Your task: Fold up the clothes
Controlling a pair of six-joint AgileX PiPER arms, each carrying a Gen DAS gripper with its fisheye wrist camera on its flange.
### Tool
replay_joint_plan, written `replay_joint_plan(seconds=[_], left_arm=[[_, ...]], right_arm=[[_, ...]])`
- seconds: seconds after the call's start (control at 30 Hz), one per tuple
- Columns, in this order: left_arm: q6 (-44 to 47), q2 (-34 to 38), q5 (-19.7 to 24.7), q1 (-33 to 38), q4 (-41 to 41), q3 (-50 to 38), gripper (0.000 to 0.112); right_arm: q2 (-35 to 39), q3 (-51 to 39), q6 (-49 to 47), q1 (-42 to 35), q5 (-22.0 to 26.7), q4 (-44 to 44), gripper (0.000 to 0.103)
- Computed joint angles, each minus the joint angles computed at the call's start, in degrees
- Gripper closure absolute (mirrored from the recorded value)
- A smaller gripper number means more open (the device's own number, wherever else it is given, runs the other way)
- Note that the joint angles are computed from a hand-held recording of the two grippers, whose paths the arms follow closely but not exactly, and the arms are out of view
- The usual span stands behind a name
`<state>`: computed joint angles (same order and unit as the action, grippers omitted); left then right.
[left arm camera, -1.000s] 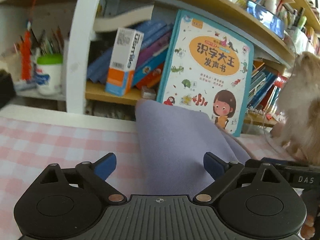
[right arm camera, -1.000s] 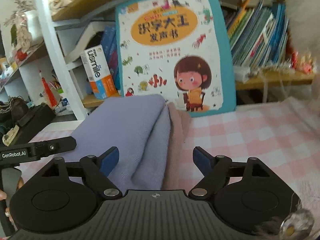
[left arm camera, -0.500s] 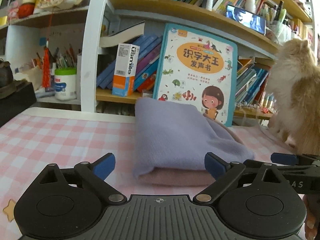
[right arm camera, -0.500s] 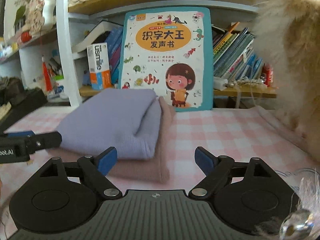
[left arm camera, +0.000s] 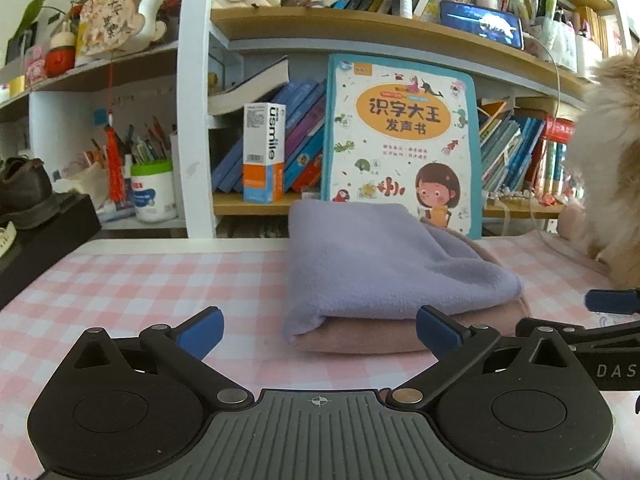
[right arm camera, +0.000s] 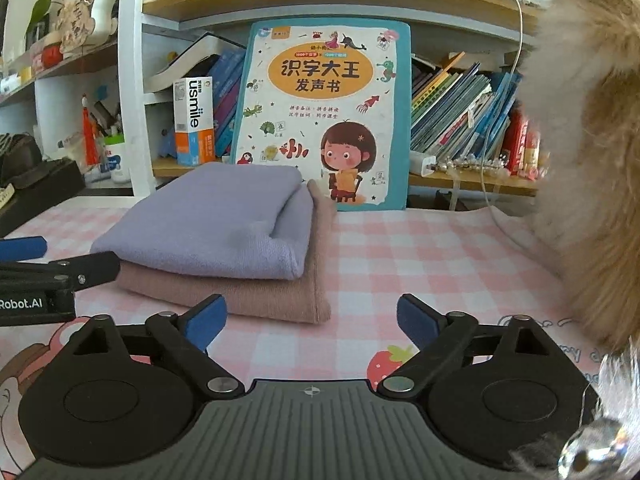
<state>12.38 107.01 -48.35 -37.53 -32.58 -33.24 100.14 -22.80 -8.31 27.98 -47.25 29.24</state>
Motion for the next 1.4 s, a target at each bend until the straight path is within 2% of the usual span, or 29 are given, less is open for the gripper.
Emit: replay_joint_plan(seconds=[0.37,1.4], left_arm=[[3.2,-0.3,3.4,0.0,-3.3,-1.5,0.009],[5.4,-0.2,5.2,0.1,-5.8,-2.6,0.009]], right_arm=[[0.3,-0.3,-0.3,-0.1,0.3,1.9,0.003],[0.6,-2.2,-4.5,0.5,3.2,3.8,0.003]])
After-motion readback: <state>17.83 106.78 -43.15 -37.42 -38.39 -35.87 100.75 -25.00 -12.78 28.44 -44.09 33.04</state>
